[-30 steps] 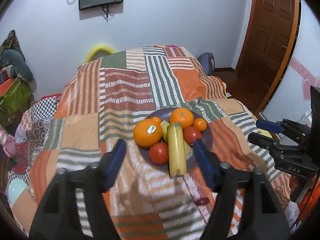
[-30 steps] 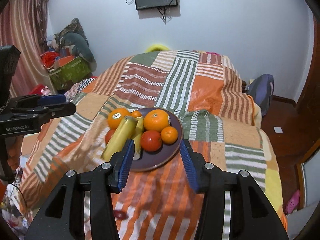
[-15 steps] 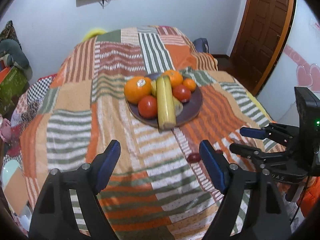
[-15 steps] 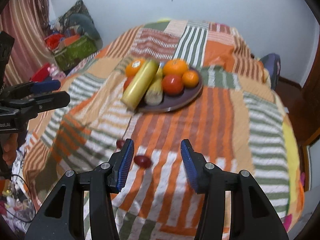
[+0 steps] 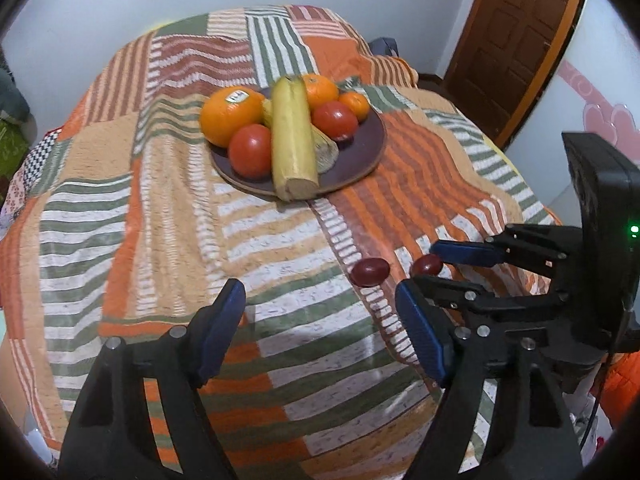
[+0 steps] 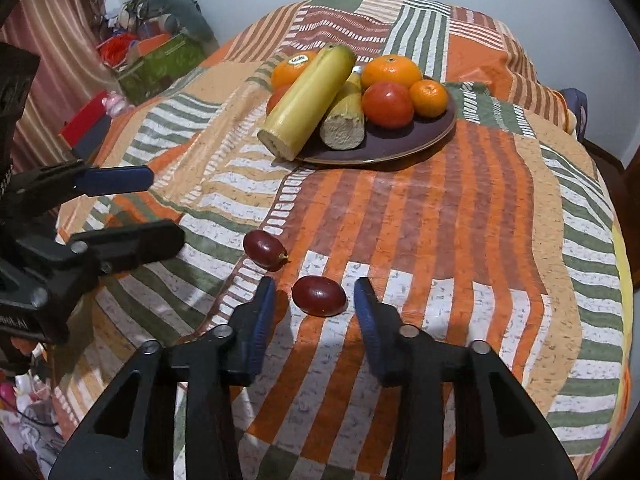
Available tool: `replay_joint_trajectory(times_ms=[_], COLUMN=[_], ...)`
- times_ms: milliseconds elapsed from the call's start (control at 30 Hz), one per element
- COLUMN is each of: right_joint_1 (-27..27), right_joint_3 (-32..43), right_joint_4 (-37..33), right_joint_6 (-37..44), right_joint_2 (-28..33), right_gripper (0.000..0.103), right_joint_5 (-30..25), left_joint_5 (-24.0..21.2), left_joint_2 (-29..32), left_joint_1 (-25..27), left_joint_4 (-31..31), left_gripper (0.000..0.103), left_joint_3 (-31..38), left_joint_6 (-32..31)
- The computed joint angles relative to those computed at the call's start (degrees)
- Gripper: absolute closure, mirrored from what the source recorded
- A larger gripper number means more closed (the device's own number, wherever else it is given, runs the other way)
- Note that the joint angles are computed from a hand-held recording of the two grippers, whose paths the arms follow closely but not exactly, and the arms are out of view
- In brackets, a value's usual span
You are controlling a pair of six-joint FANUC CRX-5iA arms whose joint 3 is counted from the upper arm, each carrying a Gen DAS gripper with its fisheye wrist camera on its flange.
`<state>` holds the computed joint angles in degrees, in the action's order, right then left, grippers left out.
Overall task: Organize fruits
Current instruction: 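Move both tools toward the two dark red dates on the quilt, then grasp one dark red date with the right tool while the left tool grasps the other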
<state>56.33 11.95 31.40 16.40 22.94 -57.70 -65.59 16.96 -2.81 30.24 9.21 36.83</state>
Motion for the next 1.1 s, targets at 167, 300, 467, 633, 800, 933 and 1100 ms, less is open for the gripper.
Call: replay_joint_trajectory(times_ms=[167,300,467,633,800,933,1100], right_joint_1=[0.13,-0.09,-0.2,-0.32,-0.58,-0.88,-1.44], right_joint_3=[-2.67,-6.02,-8.17,-9.83,-10.22,-10.3,-9.62], right_joint_4=[0.85,2.74,5.63,7.37,7.99,8.48,8.76], right_joint_6=[-1.54,-5.61,-8.75,-10.69,-11.33,-11.37,-10.46], right_joint_2=[-1.85,-4.31,-6.11,-7.4,-7.63,-7.7,-7.33], right_gripper=[0.078,0.079,0.078,0.078,0.078,0.078,0.078], right_joint_5=[1.82,3.53,2.9,2.87,3.11,3.65,3.8], left_joint_5=[-1.19,-2.35,-3.38,-1.54,-2.36,-2.51,-1.7], left_joint_2=[1.38,2.75,4.33,4.18,4.7,4.69,4.47], left_joint_1=[-1.53,-2.84,-4.03,-4.73,-4.81,-4.53,-4.17], left_joint_4=[-1.09,-2.13,-3.44,-3.65,-3.16,-2.72,-1.5], left_gripper=[0.03,0.038,0.046,0.051,0.073,0.073,0.073], left_joint_3=[1.08,2.48,4.04,3.15,3.91,4.23,4.79], left_joint_6=[0.08,0.6,1.9,1.76,1.35,1.48,1.83])
